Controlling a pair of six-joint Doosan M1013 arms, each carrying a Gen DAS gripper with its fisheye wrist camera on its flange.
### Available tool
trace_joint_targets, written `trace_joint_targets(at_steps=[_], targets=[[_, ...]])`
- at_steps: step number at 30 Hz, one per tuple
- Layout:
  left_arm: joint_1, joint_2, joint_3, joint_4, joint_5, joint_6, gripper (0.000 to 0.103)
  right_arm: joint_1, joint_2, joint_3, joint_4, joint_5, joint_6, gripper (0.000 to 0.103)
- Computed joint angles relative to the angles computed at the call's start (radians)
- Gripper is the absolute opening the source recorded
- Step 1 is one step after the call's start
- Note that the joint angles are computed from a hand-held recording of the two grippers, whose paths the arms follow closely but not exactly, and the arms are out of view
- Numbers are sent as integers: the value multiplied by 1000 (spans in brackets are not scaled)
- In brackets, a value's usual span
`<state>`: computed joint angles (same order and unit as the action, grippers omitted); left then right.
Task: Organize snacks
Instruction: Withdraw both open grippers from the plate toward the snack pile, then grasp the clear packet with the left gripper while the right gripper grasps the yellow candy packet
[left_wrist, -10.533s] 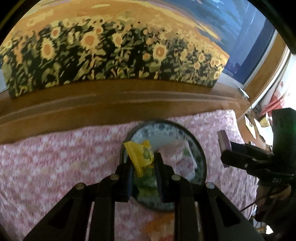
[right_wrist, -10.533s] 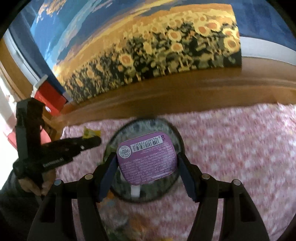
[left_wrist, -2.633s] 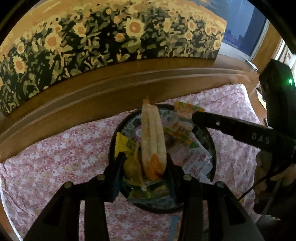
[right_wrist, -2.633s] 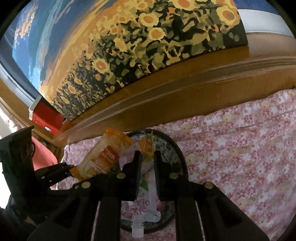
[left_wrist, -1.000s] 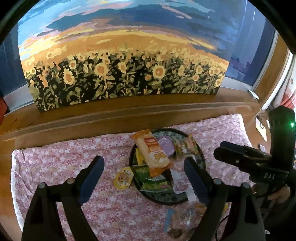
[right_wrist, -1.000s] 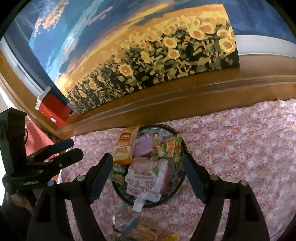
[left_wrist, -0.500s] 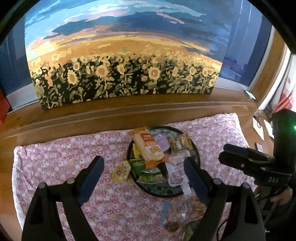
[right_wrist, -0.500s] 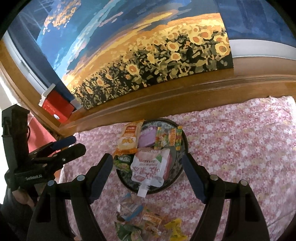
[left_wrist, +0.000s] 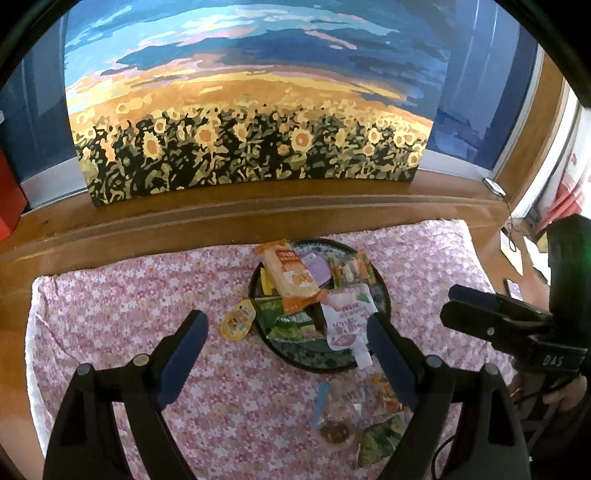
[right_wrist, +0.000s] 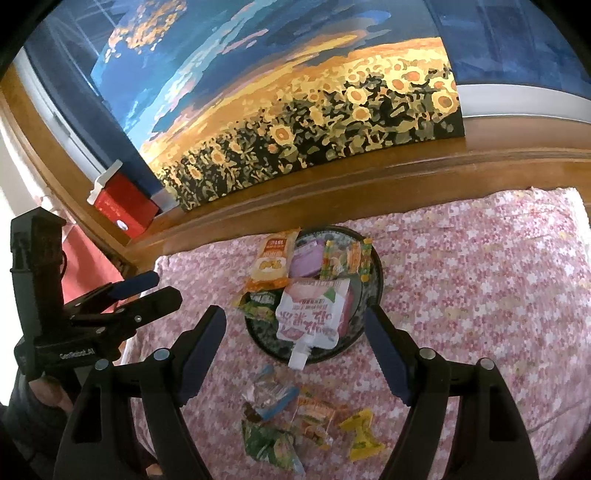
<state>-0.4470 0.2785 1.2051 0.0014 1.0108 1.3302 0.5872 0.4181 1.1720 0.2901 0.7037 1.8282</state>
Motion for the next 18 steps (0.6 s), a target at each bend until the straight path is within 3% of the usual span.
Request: trace_joint_targets(at_steps=[18], targets=[[-12, -41, 74, -32, 16, -3, 91, 16, -46, 83, -33, -20, 64, 79]])
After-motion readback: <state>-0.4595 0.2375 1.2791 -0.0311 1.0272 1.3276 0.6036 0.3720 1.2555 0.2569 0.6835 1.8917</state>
